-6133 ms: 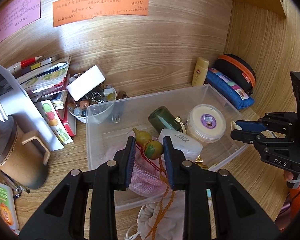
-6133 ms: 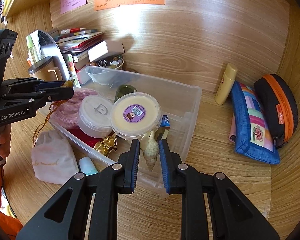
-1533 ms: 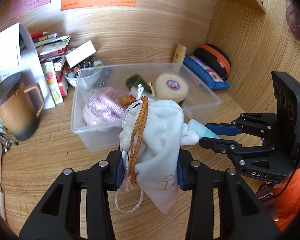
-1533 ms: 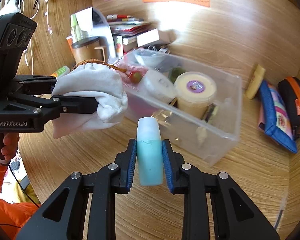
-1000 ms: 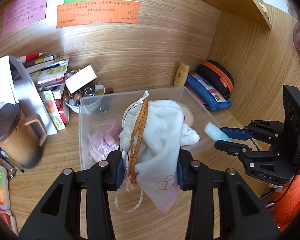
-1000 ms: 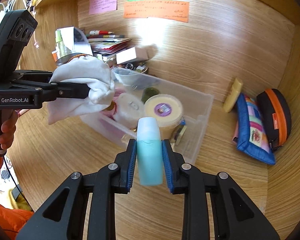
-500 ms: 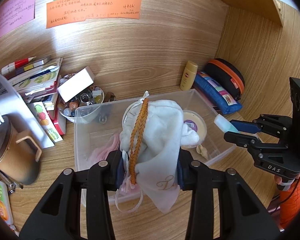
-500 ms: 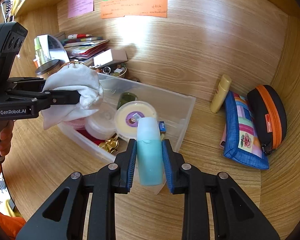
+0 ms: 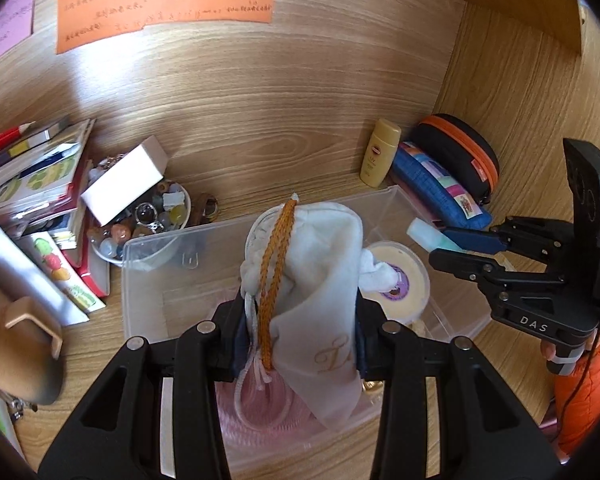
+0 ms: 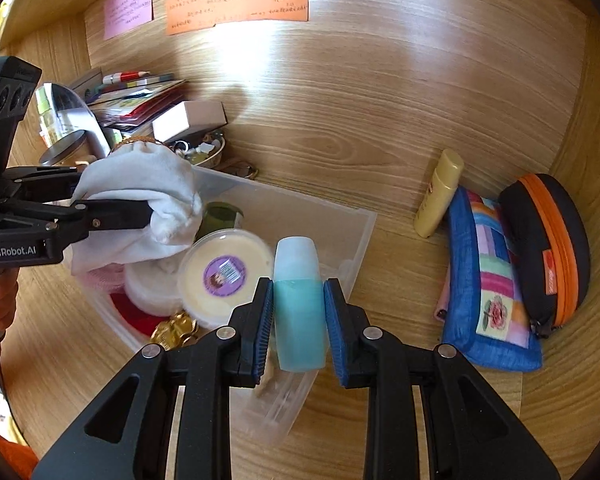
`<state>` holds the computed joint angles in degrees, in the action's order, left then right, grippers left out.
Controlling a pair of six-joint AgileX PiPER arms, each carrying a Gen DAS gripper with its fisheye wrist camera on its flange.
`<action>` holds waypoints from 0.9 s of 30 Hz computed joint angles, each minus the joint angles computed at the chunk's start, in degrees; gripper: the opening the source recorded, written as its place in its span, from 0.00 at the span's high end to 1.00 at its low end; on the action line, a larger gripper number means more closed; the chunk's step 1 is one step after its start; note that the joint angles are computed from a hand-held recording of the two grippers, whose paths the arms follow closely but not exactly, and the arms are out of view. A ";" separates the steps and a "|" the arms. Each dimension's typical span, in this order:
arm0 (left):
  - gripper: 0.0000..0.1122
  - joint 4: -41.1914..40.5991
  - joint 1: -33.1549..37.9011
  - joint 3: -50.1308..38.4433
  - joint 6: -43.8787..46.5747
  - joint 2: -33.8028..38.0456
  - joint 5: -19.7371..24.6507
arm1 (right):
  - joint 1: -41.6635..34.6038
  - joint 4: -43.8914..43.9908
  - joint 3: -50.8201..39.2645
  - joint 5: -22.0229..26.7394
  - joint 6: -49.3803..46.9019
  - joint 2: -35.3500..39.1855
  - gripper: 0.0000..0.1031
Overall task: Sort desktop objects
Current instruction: 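Lift the white pouch and light-blue bottle and carry both over the clear bin, then open the right tool to drop the bottle while the left tool releases the pouch into the bin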
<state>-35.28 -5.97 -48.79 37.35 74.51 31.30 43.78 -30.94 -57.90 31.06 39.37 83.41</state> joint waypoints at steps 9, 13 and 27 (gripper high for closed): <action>0.64 0.16 -0.80 -1.66 0.37 4.18 -2.28 | -1.92 2.24 -3.93 0.30 -4.08 4.00 0.78; 0.64 -1.12 -0.51 -1.79 1.39 5.44 -2.40 | -2.10 1.58 -5.44 0.64 -4.64 5.35 0.78; 0.55 4.17 -2.58 -1.68 -3.81 5.80 -3.92 | 1.16 -6.15 -6.70 3.43 1.54 6.43 0.75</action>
